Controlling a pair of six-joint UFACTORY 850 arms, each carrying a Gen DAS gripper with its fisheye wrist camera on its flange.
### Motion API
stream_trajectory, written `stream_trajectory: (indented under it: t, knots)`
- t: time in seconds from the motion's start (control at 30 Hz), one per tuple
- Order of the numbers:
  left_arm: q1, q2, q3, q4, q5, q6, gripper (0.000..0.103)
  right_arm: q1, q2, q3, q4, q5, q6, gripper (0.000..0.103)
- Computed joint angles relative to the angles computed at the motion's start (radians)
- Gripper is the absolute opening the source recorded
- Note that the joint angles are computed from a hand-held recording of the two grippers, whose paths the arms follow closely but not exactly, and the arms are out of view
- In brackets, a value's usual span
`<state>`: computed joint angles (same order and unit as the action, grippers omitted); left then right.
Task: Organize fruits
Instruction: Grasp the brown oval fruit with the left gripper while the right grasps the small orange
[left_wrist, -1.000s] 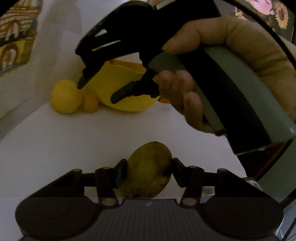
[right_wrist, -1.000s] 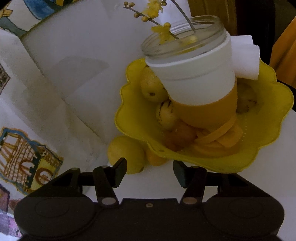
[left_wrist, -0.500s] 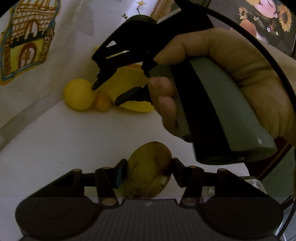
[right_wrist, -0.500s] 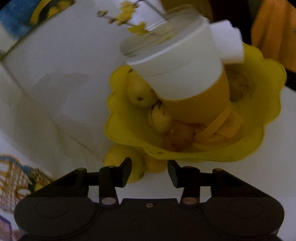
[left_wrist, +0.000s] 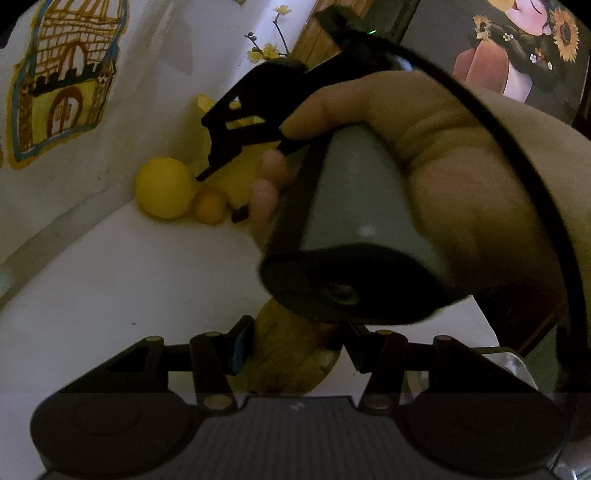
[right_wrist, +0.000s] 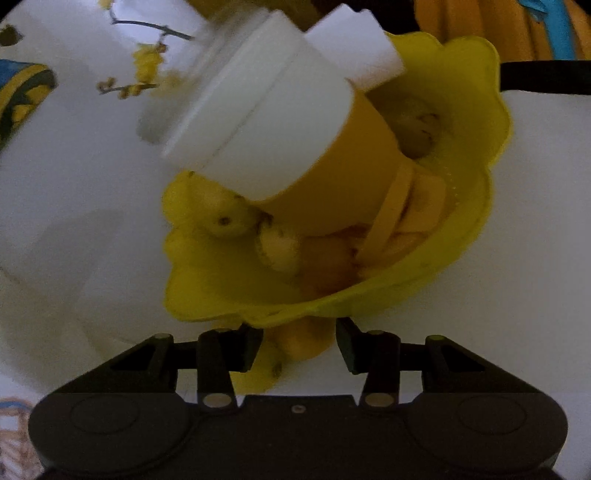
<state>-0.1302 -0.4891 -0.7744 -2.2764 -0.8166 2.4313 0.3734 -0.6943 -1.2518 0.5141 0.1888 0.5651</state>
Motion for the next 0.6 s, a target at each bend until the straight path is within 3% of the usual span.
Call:
stream_trajectory:
  t: [0.23,0.37,0.6]
  knots:
    - [0.016,-0.002,0.002,0.02,-0.012,-0.008,0.056,0.002,-0.025,-0.032,0.019,-0.021,-0.045,0.036]
    - [0.019,0.003,0.008,0.024,-0.011,-0.017,0.055,0.012,-0.026,-0.035,0.094,-0.022,-0.144,0.035]
    - [0.028,0.019,0.015,0.033,0.008,-0.035,0.055,-0.005,-0.008,-0.018,-0.251,-0.047,0.192,0.034]
